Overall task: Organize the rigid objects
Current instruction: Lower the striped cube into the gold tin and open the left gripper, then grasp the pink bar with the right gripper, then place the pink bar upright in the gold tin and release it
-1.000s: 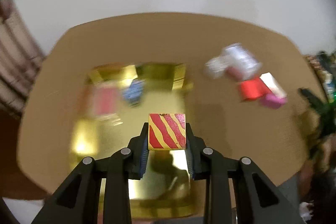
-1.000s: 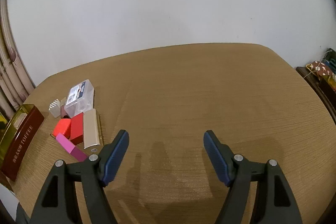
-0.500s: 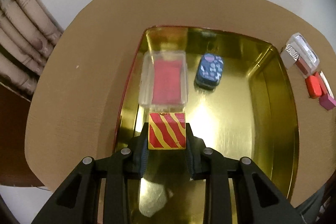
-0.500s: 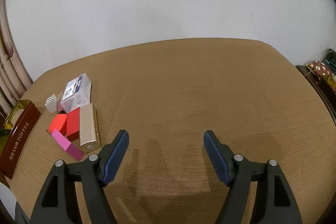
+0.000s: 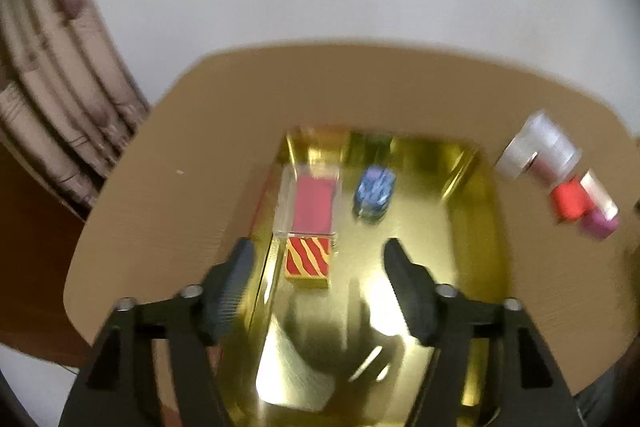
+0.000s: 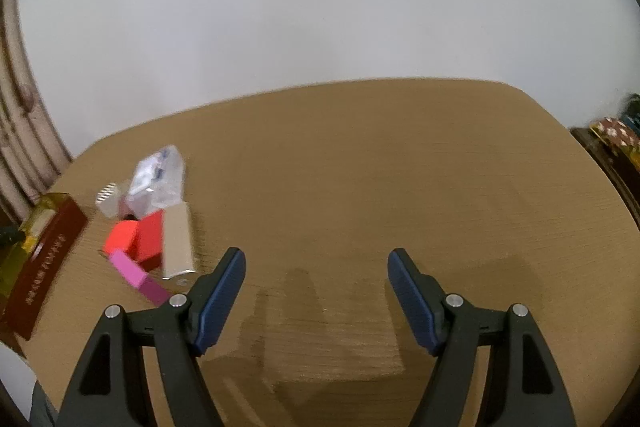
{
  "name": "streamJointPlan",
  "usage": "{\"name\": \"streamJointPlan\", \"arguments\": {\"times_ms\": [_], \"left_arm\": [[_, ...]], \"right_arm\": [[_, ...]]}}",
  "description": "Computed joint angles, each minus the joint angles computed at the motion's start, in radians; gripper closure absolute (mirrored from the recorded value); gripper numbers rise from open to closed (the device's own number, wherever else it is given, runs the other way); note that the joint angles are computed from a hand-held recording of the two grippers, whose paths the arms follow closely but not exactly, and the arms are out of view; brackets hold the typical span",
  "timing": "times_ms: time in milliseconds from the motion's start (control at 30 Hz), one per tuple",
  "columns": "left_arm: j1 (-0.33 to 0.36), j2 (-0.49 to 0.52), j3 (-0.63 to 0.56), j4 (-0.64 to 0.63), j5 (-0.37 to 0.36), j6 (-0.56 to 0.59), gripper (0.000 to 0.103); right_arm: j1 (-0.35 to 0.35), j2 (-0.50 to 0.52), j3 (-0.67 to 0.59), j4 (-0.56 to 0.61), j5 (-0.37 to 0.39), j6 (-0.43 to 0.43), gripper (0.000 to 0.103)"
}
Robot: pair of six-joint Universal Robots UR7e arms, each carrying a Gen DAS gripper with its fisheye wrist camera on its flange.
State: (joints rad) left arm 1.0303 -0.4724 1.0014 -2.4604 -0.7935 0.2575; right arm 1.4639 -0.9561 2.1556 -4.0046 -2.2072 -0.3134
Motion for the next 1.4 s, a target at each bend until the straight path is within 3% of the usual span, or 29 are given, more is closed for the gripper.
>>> {"name": "streamJointPlan", "arguments": {"times_ms": [67,133,333,433,500,667,767,900,1167,1267,1400], "left_arm": [[-0.021,-0.073,0.140,-0.135,-0.023,0.004,0.025],[-0.042,-0.137,0.266,-0.235,-0.039,0.006,0.023],[-0.067,-0.283,0.568,-0.408,-0.092,-0.103,0.017],[-0.060,-0.319,0.656,-0.443,-0.106,-0.150,0.017],[-0.063,-0.334,0.687,-0.422,-0.098,-0.195,0.017],[-0.051,-0.374,0.745,-0.365,-0.121,-0.273,0.017],[-0.038,-0.377,0.743,-0.323,-0.153,-0.298,0.017],[-0.037,-0.373,0.742,-0.303,-0.169,-0.302,0.017],[-0.038,-0.368,0.739,-0.247,-0.172,-0.327,0.016],[-0.034,-0.375,0.737,-0.241,-0.184,-0.348,0.016],[-0.028,-0.388,0.732,-0.234,-0.220,-0.384,0.016]], "right_arm": [[-0.004,-0.012,0.017,0.023,0.057,-0.029,0.027],[0.004,-0.015,0.019,0.065,0.072,-0.065,0.027],[0.054,-0.006,0.004,0.206,0.093,-0.150,0.027],[0.095,-0.003,-0.030,0.325,0.106,-0.204,0.027],[0.133,0.015,-0.077,0.401,0.076,-0.287,0.027],[0.174,0.009,-0.196,0.686,0.018,-0.365,0.040],[0.174,0.013,-0.261,0.835,-0.016,-0.356,0.051],[0.168,0.024,-0.311,0.947,-0.056,-0.349,0.058],[0.157,0.054,-0.364,1.086,-0.130,-0.301,0.088],[0.164,0.041,-0.353,1.105,-0.115,-0.242,0.088],[0.189,-0.009,-0.348,1.166,0.017,-0.075,0.088]]}}
